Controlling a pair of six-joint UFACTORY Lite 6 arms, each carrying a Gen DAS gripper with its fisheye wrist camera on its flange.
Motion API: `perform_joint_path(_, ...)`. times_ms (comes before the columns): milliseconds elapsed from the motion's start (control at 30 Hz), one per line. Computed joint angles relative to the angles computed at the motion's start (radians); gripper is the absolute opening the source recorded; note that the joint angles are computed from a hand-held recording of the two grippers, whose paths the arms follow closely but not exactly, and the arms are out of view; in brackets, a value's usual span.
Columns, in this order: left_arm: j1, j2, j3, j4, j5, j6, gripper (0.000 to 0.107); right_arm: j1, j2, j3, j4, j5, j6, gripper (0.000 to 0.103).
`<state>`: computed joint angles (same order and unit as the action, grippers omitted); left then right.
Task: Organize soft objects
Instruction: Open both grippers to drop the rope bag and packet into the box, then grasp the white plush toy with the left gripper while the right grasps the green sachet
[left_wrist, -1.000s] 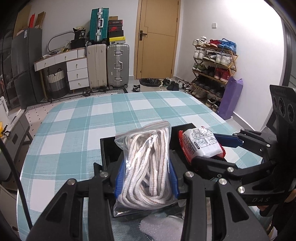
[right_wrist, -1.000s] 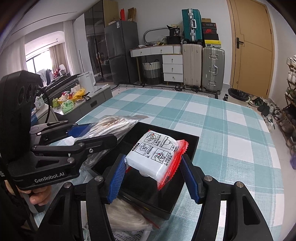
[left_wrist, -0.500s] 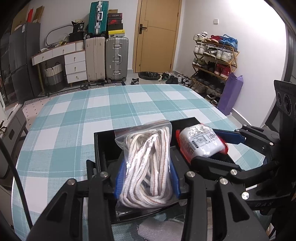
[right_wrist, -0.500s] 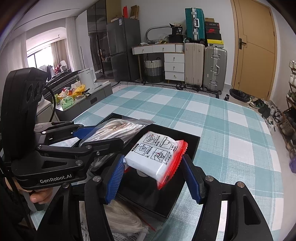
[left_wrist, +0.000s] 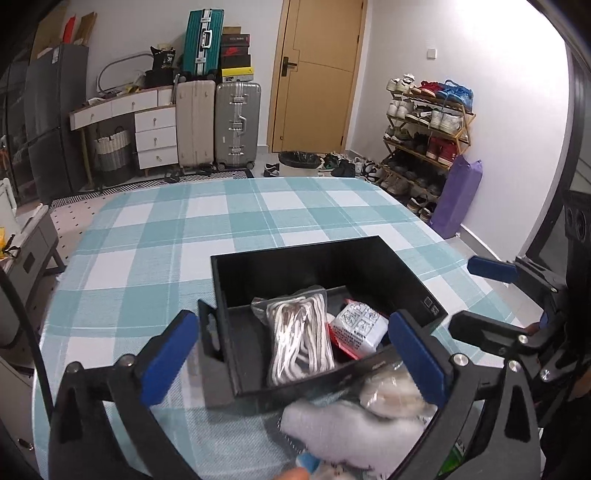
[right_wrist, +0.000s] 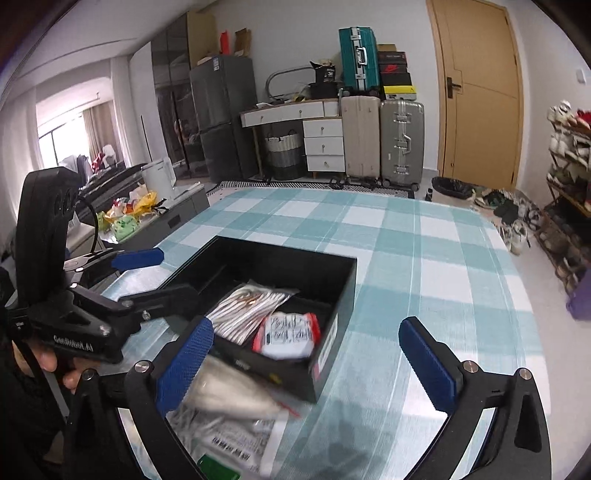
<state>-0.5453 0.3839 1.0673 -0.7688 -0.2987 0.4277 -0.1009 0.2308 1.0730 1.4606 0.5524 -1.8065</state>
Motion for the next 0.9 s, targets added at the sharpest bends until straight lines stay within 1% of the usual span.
perform_joint_path(100,-0.021,-0.065,-0.077,-0.025,-0.042,0.019,0.103,-0.024,-0.065,-0.08,0.032,0.011,-0.04,0.102)
perform_joint_path(267,-0.051,-0.161,-0.197,-0.054,-0.093,0.016,0.103,-0.057,-0.142,-0.168,0.044,0.034,-0.05,0.102)
perform_joint_path(400,-0.086,-0.21,-0.271,-0.117,-0.139,0.057,0.103,-0.077,-0.192,-0.221,0.043,0.043,-0.055,0.102)
perform_joint_path(600,-0.115,-0.239,-0.335,-0.117,-0.17,0.031,0.103,-0.1,-0.254,-0.306,0.033,0.045,-0.067,0.102)
perform_joint_path(900,-0.16,-0.24,-0.393,-0.137,-0.217,0.019,0.103,-0.116,-0.326,-0.404,0.027,0.037,-0.093,0.102)
